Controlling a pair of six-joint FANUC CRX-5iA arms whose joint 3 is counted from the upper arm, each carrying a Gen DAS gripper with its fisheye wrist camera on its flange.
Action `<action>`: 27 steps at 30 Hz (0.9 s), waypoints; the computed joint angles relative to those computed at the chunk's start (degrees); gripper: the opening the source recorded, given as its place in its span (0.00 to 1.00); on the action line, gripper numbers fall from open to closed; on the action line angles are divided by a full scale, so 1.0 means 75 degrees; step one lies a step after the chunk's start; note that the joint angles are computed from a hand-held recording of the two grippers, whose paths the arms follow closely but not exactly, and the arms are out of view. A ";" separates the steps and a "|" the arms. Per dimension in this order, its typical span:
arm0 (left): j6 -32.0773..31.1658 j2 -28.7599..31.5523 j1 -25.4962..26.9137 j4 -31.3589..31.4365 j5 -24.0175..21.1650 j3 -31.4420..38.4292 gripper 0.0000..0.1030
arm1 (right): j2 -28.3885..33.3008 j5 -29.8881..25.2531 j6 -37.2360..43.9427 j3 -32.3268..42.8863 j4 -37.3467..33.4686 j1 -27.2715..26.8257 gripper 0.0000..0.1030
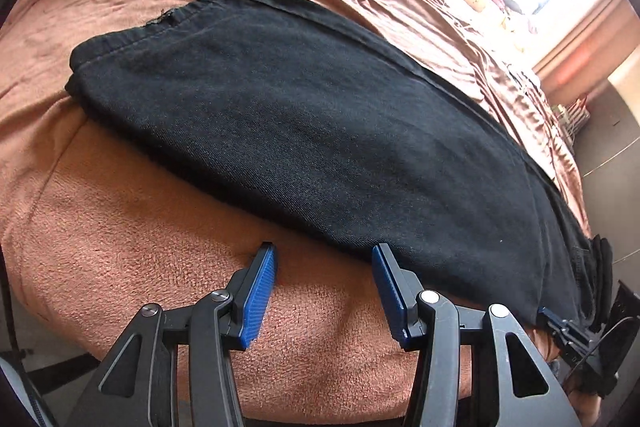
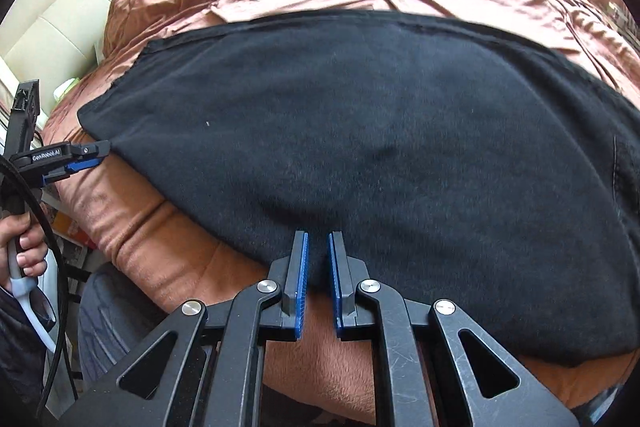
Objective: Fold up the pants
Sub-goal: 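Move the left gripper to the leg hem while the right gripper holds the pants, then close the left gripper on the leg hem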
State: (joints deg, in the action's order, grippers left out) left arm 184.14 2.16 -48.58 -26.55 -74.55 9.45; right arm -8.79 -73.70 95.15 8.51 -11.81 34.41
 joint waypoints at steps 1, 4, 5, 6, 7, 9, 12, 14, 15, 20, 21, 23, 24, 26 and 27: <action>0.0036 0.0013 -0.0044 -0.0049 -0.0203 0.0073 0.50 | -0.0028 -0.0035 -0.0012 -0.0011 -0.0075 -0.0063 0.07; 0.0283 -0.0117 -0.0178 -0.0239 -0.0441 0.0056 0.50 | -0.0048 -0.0298 0.0059 0.0139 -0.0325 -0.0281 0.07; 0.0453 -0.0235 -0.0203 -0.0295 -0.0391 -0.0057 0.50 | -0.0091 -0.0276 0.0048 0.0139 -0.0324 -0.0291 0.07; 0.0628 -0.0342 -0.0239 -0.0355 -0.0390 -0.0152 0.50 | -0.0164 -0.0187 0.0001 0.0088 -0.0267 -0.0243 0.07; 0.0813 -0.0442 -0.0290 -0.0439 -0.0424 -0.0229 0.50 | -0.0229 -0.0088 -0.0021 0.0033 -0.0229 -0.0213 0.07; 0.1175 -0.0614 -0.0404 -0.0630 -0.0510 -0.0353 0.51 | -0.0331 0.0057 -0.0058 -0.0028 -0.0255 -0.0216 0.07; 0.1727 -0.0951 -0.0522 -0.0858 -0.0582 -0.0643 0.51 | -0.0384 0.0281 -0.0195 -0.0085 -0.0269 -0.0154 0.07; 0.2082 -0.1179 -0.0573 -0.0982 -0.0610 -0.0843 0.51 | -0.0499 0.0478 -0.0304 -0.0270 -0.0280 -0.0123 0.07; 0.2200 -0.1287 -0.0564 -0.1017 -0.0626 -0.0932 0.51 | -0.0487 0.0542 -0.0365 -0.0261 -0.0288 -0.0129 0.07; 0.2723 -0.1867 -0.0338 -0.0987 -0.0508 -0.1492 0.51 | -0.0610 0.0849 -0.0632 -0.0437 -0.0436 -0.0136 0.07; 0.2839 -0.1995 -0.0272 -0.0981 -0.0434 -0.1628 0.51 | -0.0640 0.0893 -0.0649 -0.0482 -0.0433 -0.0127 0.07; 0.2987 -0.2162 -0.0188 -0.0986 -0.0443 -0.1796 0.51 | -0.0625 0.0949 -0.0694 -0.0500 -0.0413 -0.0119 0.07; 0.3020 -0.2235 -0.0123 -0.0979 -0.0404 -0.1880 0.51 | -0.0599 0.0954 -0.0701 -0.0485 -0.0425 -0.0129 0.07; 0.3120 -0.2401 0.0009 -0.0972 -0.0236 -0.2090 0.51 | -0.0522 0.0967 -0.0704 -0.0436 -0.0407 -0.0149 0.07; 0.3159 -0.2452 0.0079 -0.0954 -0.0203 -0.2159 0.51 | -0.0493 0.0978 -0.0720 -0.0435 -0.0389 -0.0168 0.07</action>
State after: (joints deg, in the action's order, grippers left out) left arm 207.83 -16.23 -47.99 -33.71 -76.08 -6.74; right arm -12.48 -66.37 89.75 5.25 -14.73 33.15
